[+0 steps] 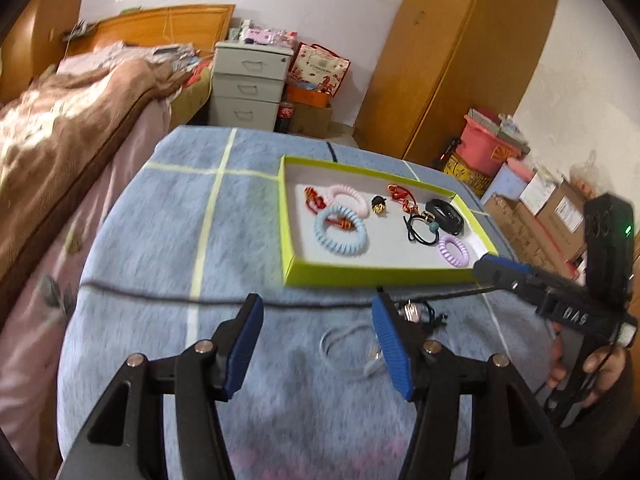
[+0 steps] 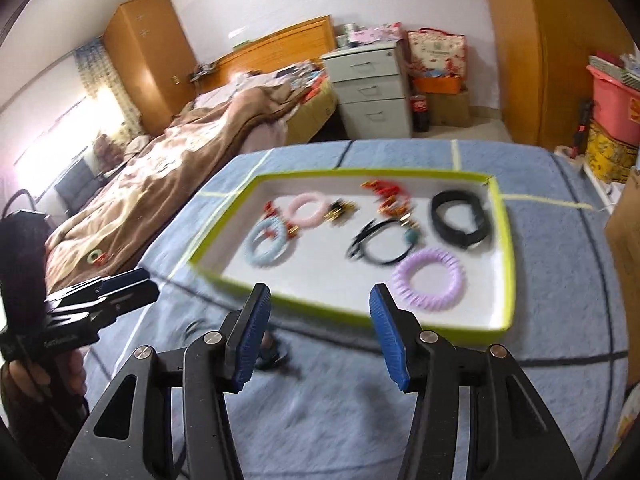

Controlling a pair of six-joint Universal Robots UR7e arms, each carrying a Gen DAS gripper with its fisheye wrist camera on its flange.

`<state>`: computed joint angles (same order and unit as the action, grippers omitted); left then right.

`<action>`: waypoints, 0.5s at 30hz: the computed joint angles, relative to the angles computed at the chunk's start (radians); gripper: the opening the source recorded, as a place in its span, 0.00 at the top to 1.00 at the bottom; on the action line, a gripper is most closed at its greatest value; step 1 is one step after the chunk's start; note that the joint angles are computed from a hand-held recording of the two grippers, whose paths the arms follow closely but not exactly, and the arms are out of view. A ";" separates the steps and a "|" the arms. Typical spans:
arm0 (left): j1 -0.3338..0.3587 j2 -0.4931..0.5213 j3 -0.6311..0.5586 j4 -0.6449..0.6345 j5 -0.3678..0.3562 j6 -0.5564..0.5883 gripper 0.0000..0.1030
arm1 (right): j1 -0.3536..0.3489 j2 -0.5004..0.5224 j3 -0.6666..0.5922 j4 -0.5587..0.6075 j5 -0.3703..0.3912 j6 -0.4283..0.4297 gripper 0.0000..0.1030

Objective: Organize jewelry
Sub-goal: 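Grasp the black hair tie with pink bead and silver tag using the right tool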

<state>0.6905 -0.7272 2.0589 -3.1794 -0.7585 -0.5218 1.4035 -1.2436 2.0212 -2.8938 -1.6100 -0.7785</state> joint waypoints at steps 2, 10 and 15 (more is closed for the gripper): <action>-0.015 -0.010 0.034 -0.002 0.037 -0.027 0.43 | 0.003 0.005 0.017 -0.004 -0.005 -0.026 0.49; -0.039 -0.053 0.150 -0.111 0.033 -0.069 0.43 | 0.032 0.077 0.014 -0.012 -0.057 -0.020 0.49; -0.050 -0.071 0.192 -0.141 0.034 -0.067 0.43 | 0.050 0.122 0.002 -0.039 -0.124 -0.011 0.49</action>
